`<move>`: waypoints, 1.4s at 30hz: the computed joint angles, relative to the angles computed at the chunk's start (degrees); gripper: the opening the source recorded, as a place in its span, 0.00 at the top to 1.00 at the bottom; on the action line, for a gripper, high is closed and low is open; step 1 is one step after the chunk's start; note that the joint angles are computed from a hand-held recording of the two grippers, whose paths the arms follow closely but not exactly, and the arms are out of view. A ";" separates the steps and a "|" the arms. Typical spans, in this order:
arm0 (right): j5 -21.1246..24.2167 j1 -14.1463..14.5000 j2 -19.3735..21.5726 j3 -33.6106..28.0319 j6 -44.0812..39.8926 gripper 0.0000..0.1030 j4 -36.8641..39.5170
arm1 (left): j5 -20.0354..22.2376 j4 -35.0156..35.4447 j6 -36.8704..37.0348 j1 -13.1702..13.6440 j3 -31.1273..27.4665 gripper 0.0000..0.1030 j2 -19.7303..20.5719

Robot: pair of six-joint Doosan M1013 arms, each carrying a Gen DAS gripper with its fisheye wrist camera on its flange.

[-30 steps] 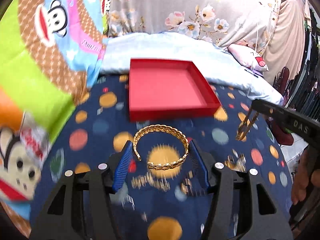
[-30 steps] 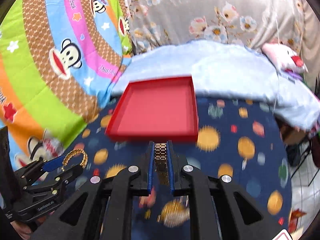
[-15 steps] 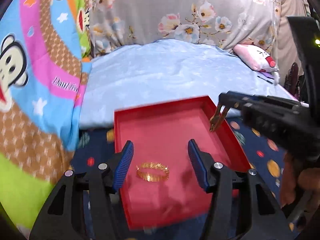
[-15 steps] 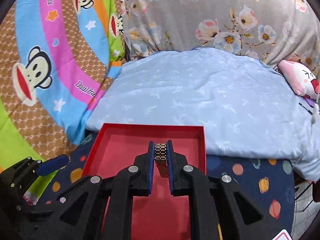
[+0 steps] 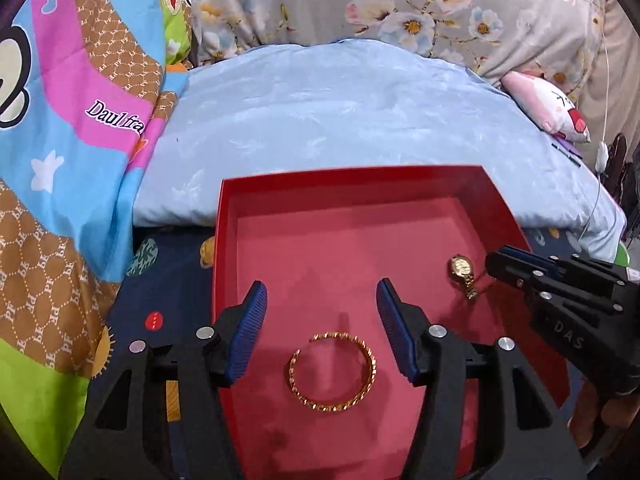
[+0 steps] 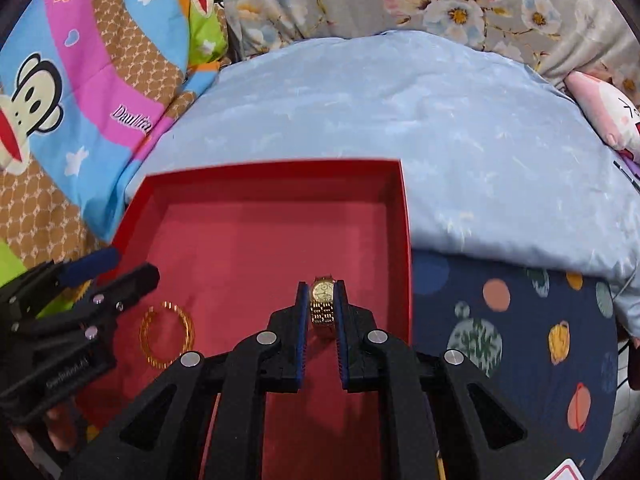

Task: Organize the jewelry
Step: 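Carry the bangle and watch into the red tray and open both tools, then move the right tool back and grasp the white pearl necklace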

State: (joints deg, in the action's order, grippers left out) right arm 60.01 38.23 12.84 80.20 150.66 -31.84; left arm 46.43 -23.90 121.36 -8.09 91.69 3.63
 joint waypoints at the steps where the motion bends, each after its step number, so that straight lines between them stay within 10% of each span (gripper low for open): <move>1: 0.18 0.25 -0.13 0.21 -0.03 0.82 0.02 | -0.37 0.12 0.32 0.05 0.71 0.42 -0.52; 19: 4.82 13.18 -9.99 10.68 21.29 0.63 -10.55 | 1.66 0.66 1.35 4.64 10.18 0.34 -11.32; 33: 11.12 27.12 -10.48 14.66 36.18 0.63 -7.84 | 8.70 -5.44 9.00 14.01 21.18 0.31 -23.11; 42: 8.07 27.17 -10.62 16.89 43.41 0.63 -8.02 | 4.44 -5.83 10.20 15.87 26.06 0.30 -27.32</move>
State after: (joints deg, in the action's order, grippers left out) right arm 68.08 65.40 2.23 97.09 194.08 -39.85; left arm 50.87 -29.73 131.56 7.78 117.75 -23.69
